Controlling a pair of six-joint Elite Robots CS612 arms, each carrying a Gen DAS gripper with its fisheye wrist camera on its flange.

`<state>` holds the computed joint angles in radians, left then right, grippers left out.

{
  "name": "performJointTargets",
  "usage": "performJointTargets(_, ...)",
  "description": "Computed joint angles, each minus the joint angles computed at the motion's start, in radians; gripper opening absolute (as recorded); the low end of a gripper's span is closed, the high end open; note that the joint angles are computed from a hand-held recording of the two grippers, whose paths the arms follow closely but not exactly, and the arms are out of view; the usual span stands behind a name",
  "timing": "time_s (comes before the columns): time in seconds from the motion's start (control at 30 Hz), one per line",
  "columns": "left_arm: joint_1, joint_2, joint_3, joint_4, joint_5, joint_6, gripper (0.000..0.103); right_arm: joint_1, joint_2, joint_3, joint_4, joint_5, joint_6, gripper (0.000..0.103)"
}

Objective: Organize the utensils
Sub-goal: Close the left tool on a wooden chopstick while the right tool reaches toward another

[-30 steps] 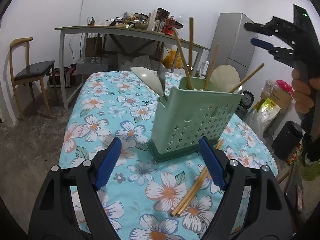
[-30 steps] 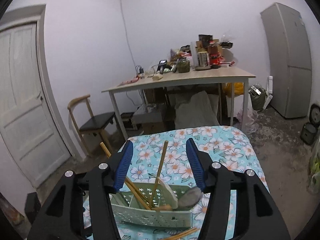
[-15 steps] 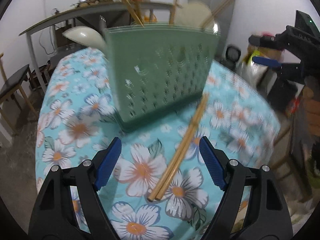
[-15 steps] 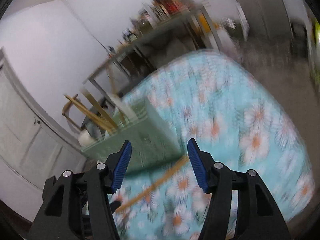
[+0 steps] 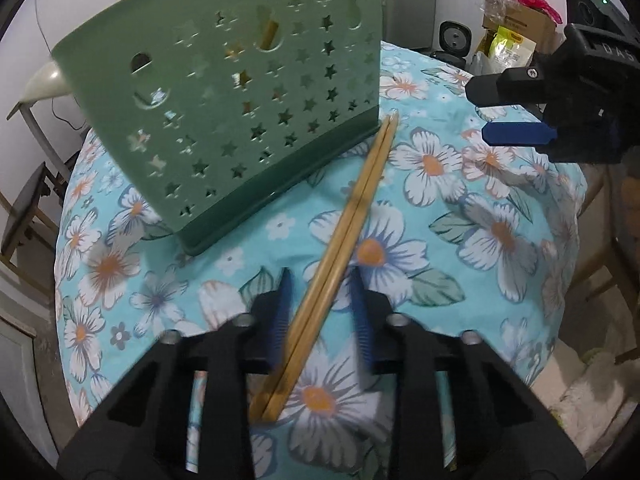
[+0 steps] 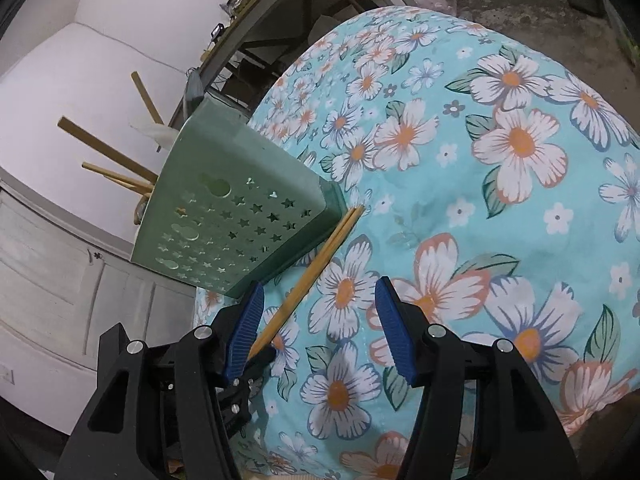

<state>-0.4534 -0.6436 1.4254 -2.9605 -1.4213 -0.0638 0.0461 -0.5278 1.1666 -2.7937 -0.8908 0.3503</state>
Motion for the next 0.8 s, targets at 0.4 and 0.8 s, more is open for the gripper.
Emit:
performJointTargets(0.4,-0.029,0.014,-0.028,-0.006,-0.003,0.072,0.006,-0.013,0.006,0.013,-0.03,0.025,0.04,0.057)
performJointTargets(0.8,-0.024,0.035,-0.077,-0.009,-0.145,-0.009,0.006,-0.019,0.008,0.022,-0.031,0.043,0.043,0.057)
